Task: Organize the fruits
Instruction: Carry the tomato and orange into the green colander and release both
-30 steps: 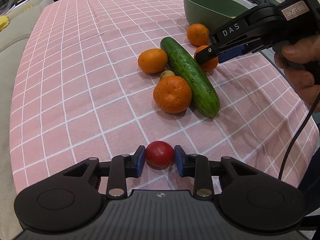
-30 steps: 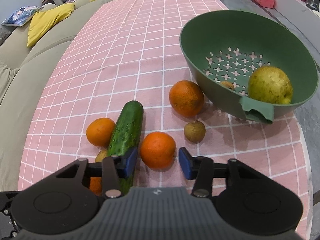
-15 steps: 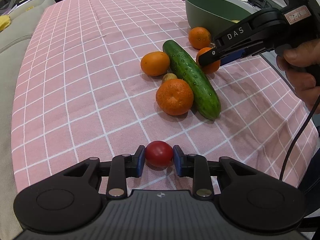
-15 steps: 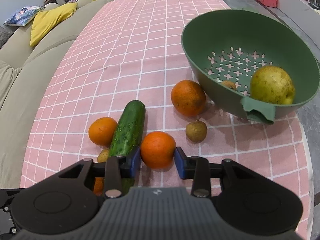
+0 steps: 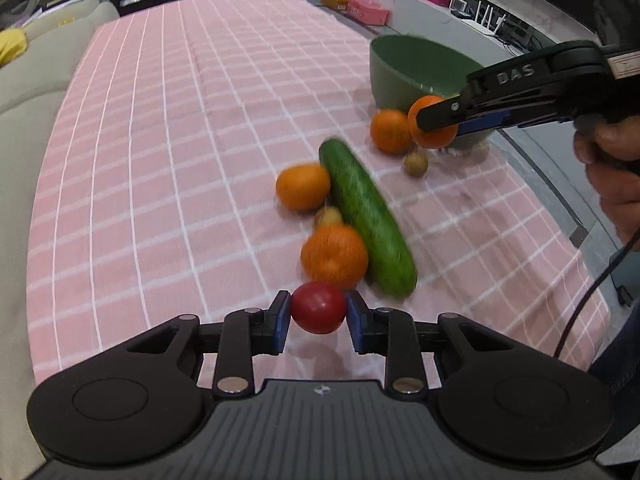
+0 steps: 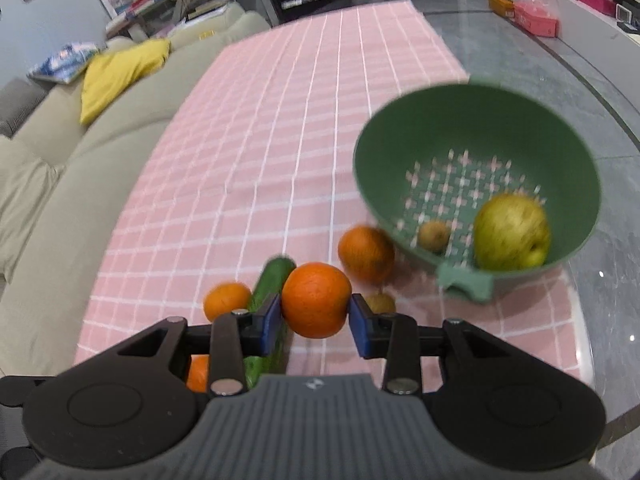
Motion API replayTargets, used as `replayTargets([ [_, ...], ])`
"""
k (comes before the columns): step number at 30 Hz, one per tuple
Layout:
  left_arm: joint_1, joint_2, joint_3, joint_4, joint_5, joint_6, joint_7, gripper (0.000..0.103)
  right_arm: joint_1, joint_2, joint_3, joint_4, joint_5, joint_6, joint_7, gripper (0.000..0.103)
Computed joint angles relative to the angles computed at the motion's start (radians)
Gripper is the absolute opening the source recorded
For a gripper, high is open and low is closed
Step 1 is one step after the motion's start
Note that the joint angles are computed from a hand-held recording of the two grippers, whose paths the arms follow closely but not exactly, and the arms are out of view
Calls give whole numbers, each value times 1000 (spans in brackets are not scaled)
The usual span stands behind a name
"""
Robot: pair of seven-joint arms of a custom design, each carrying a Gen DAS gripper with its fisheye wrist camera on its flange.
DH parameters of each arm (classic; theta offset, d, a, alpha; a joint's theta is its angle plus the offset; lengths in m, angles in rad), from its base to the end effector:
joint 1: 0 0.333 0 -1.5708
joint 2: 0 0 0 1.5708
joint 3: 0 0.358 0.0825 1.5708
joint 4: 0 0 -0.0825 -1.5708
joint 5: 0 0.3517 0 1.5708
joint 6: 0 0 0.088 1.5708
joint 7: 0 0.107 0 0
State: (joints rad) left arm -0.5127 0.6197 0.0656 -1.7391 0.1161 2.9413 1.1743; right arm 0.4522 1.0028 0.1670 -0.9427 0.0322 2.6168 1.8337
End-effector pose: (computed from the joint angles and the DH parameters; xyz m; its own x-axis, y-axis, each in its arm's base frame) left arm 0.6362 -0.3235 0.3445 -0.2081 -0.9731 0.0989 -0.8290 0.1219 -0.5457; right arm 0.7221 0.4269 0.3798 0.2930 -0.8995 -0.3242 -0.8313 -0.0721 -0.5512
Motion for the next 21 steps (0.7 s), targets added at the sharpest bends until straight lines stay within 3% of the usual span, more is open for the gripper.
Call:
replayTargets([
  [5, 6, 54, -17, 153, 20, -50, 41, 33, -27, -43, 5, -56, 12, 67, 7, 34],
  [21, 10, 358, -71, 813, 51, -334, 150, 33, -86, -64, -7, -61, 9, 96, 70, 34],
])
